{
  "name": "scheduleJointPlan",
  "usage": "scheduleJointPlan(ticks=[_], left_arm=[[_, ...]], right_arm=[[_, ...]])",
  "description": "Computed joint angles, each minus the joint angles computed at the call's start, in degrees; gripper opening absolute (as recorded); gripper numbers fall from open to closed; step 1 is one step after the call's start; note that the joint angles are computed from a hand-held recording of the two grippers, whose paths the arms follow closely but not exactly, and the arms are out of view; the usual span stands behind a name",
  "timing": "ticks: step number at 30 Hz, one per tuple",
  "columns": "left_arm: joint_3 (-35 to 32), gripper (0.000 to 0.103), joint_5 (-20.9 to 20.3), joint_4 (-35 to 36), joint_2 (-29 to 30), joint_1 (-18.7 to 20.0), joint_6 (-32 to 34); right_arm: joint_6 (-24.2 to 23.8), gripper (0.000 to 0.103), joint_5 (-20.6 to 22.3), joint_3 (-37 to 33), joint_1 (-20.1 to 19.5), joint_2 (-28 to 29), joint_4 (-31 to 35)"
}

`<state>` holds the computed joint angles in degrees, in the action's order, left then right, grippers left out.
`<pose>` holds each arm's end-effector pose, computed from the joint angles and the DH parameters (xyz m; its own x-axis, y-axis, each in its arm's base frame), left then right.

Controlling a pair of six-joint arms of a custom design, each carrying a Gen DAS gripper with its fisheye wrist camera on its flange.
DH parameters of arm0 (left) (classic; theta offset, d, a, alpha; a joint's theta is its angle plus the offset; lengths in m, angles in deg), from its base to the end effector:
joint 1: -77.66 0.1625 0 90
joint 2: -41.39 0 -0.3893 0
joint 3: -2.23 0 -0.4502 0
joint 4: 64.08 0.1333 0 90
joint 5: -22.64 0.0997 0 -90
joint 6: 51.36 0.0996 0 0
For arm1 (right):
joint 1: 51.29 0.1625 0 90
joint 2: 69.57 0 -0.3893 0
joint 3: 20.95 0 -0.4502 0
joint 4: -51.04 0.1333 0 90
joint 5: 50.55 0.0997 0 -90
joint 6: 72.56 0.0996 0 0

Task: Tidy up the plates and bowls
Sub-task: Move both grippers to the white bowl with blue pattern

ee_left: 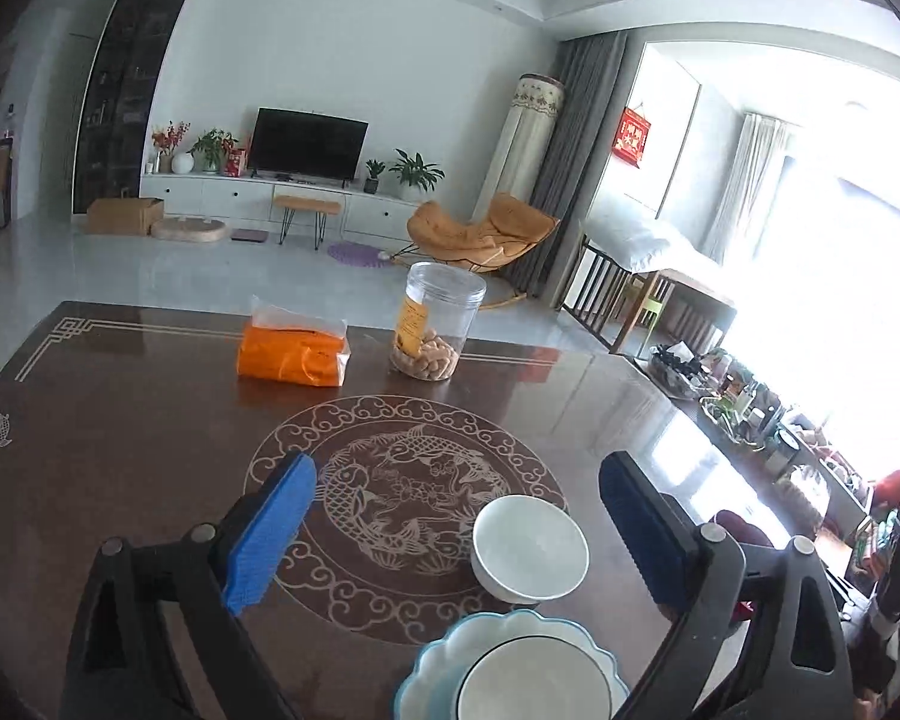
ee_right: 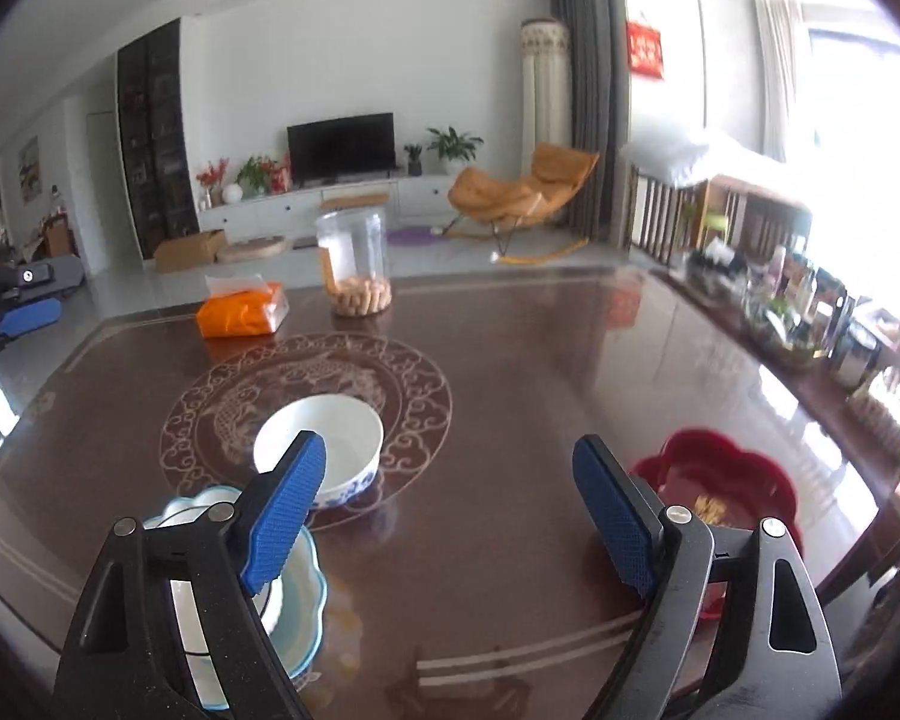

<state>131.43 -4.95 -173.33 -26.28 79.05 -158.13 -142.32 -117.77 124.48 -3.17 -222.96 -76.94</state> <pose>-0.3998 -0.2313 0.0256 -0.8769 -0.1549 -0.4549 0.3466 0.4520 -0.8220 -0.0277 -0.2883 0.4070 -0.7373 -0.3445 0.5811 -0.6578 0.5622 -0.5012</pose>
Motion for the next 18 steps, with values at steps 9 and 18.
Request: scheduleJointPlan(ticks=[9,18], left_arm=[[-8.2,0.095,-23.7,-15.6,8.3,20.4,35.9],[-18.2,0.061,-31.1,-18.1,19.1,31.8,43.2]], right_arm=[[24.8,0.087,-24.2,-15.5,17.6,29.6,9.5],[38.8,0.084,-38.5,-21.8,25.8,50.1,5.9]])
